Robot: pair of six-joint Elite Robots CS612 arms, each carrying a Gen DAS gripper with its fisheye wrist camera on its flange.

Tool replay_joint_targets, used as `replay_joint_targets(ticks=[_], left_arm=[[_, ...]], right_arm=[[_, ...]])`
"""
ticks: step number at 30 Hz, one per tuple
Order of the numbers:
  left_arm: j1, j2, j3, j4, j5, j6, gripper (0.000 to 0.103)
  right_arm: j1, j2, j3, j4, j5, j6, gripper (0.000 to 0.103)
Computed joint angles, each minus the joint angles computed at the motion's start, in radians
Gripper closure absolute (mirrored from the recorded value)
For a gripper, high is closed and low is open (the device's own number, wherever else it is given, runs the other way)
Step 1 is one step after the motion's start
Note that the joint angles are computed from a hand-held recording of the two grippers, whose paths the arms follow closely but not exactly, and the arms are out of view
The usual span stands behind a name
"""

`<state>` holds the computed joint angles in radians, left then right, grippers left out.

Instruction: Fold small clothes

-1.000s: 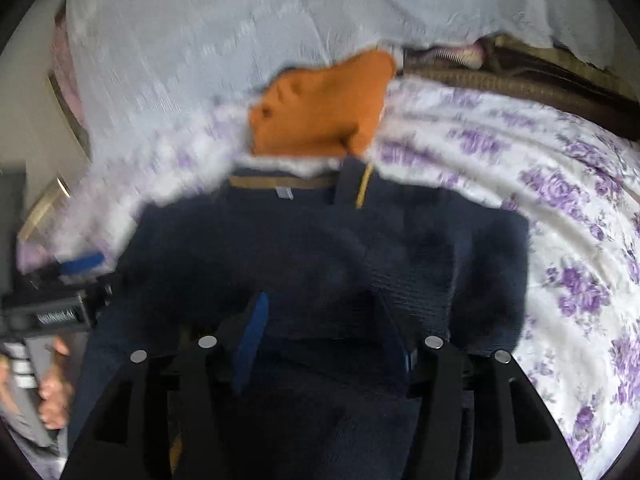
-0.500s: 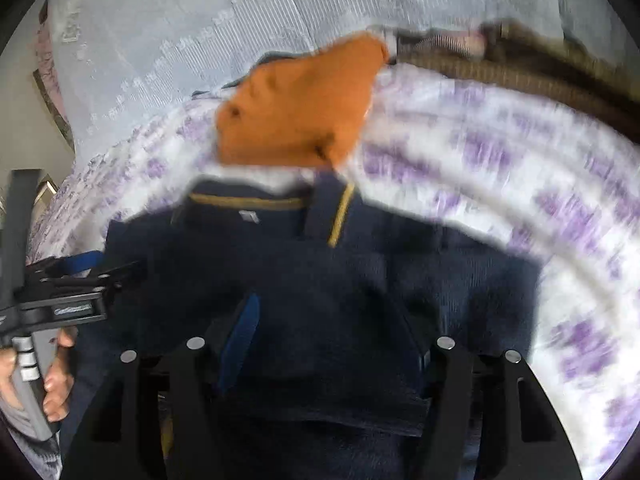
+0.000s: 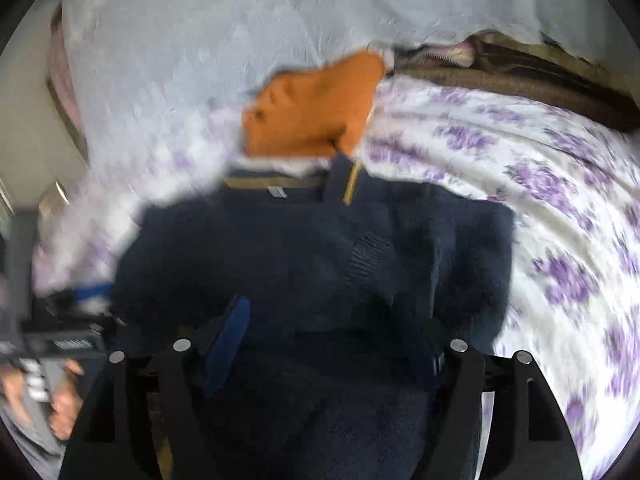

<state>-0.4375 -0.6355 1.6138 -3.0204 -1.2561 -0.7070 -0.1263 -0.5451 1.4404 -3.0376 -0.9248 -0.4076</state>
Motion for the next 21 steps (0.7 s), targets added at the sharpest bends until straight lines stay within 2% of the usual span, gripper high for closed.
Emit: replay_joint_targets(ticks=[2,3,6,8,11,13,16,18,21], left_arm=[[-0.021,-0.033,0.083,-0.121,0.014,0.013,0.004],[-0.030,-0.045,0.112,-0.148,0.023,0.020,0.004],[-0.055,-0.073,0.210,-0.207,0.026,0.021,0.004],[-0.055,-0.080,0.245,-0.200,-0.010,-0.001,0.004],[-0.061,-0.086,0.290,-0.254,-0.039,-0.001,0.004],[-0.077,-0.089,0.306,-0.268,-0.026,0.005,0.004],[-0.115,-0.094,0.320,-0.216,0.025,0.025,0.004],[-0.135,-0.097,0.331,-0.210,0.051,0.037,0.004],[-0.147,-0.097,0.353,-0.249,0.017,0.043,0.004]], right_arm=[[-0.016,-0.022,0.045,-0.049,0.036,0.009,0.023],[-0.026,-0.038,0.080,-0.093,0.034,0.010,0.020],[-0.057,-0.059,0.136,-0.135,0.073,0.023,0.019],[-0.078,-0.063,0.160,-0.138,0.098,0.040,0.019],[-0.096,-0.073,0.214,-0.126,0.084,0.015,0.019],[-0.100,-0.082,0.248,-0.117,0.062,-0.030,0.019],[-0.098,-0.094,0.298,-0.129,0.011,-0.089,0.019],[-0.105,-0.101,0.330,-0.146,0.004,-0.117,0.019],[-0.128,-0.111,0.371,-0.173,0.031,-0.127,0.018]])
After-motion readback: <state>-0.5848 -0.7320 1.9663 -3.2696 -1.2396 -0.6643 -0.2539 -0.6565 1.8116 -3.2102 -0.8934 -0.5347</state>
